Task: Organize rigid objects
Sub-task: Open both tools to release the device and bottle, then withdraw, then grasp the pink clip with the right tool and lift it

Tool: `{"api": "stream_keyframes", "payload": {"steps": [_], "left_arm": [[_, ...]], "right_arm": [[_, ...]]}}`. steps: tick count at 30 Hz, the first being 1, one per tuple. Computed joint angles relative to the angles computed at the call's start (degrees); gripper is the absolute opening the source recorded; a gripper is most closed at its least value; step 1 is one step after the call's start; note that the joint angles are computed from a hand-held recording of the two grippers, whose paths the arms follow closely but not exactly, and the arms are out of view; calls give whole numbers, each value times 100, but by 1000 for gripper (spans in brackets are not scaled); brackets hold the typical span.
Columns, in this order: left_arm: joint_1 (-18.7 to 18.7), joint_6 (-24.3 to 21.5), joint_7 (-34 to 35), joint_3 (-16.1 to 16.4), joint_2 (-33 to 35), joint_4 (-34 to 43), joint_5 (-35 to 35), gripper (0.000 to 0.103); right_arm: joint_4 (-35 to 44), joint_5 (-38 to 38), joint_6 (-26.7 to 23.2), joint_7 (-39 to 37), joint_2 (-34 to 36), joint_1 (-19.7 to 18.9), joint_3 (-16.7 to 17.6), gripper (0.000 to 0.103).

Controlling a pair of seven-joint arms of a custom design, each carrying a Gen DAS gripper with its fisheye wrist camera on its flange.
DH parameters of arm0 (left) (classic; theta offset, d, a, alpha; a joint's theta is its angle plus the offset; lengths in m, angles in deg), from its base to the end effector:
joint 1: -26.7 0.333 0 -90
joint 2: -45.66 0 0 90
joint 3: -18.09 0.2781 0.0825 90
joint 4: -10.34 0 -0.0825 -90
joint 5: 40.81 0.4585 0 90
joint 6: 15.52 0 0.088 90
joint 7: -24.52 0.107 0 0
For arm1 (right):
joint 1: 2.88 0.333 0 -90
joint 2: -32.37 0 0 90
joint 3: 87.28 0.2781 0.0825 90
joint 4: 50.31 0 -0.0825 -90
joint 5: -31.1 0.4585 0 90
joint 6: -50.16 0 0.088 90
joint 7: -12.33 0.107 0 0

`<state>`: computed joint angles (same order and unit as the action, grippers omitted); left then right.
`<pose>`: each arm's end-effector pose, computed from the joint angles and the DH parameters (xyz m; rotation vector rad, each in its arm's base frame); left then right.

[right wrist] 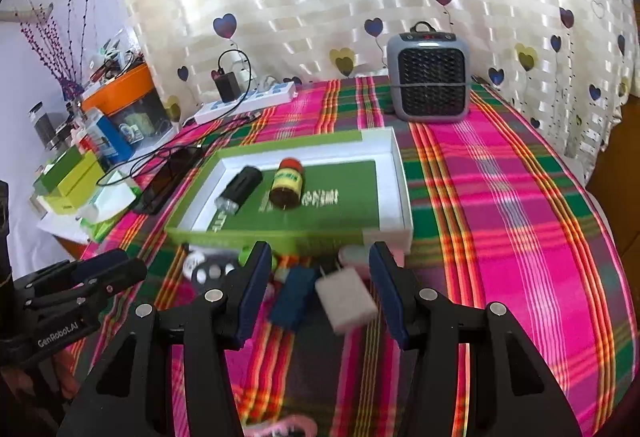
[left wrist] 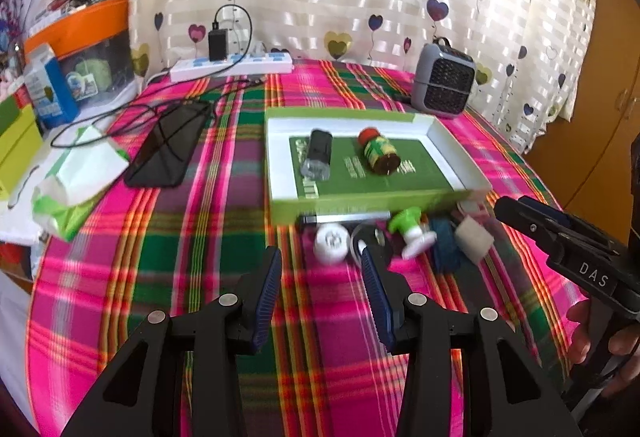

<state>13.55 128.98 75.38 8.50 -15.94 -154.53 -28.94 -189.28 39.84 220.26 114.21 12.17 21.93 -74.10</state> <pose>0.3710 -0.1446 0.4859 -1.9536 1.6079 -0.7758 0.4476 0.3404 0.4709 -1.8607 1.3131 -0.3591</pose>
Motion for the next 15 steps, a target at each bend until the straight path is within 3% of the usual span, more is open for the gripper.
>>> {"api": "stream_keyframes", "payload": {"steps": [8,12,15], "left_arm": [[-319,-190,-138,-9,-623,-502,-151,41],[-428,-294,-208,-10,-800,-668,-210,41],[-497,-351,-243,-6,-914,-771,-242,41]], "right_arm": [[-720,344,-66,-21,-610,264,-87,52],[-931,351,-157,98,-844,295,18,52],[-1018,159,-304,437,-986,119,294,52]]}}
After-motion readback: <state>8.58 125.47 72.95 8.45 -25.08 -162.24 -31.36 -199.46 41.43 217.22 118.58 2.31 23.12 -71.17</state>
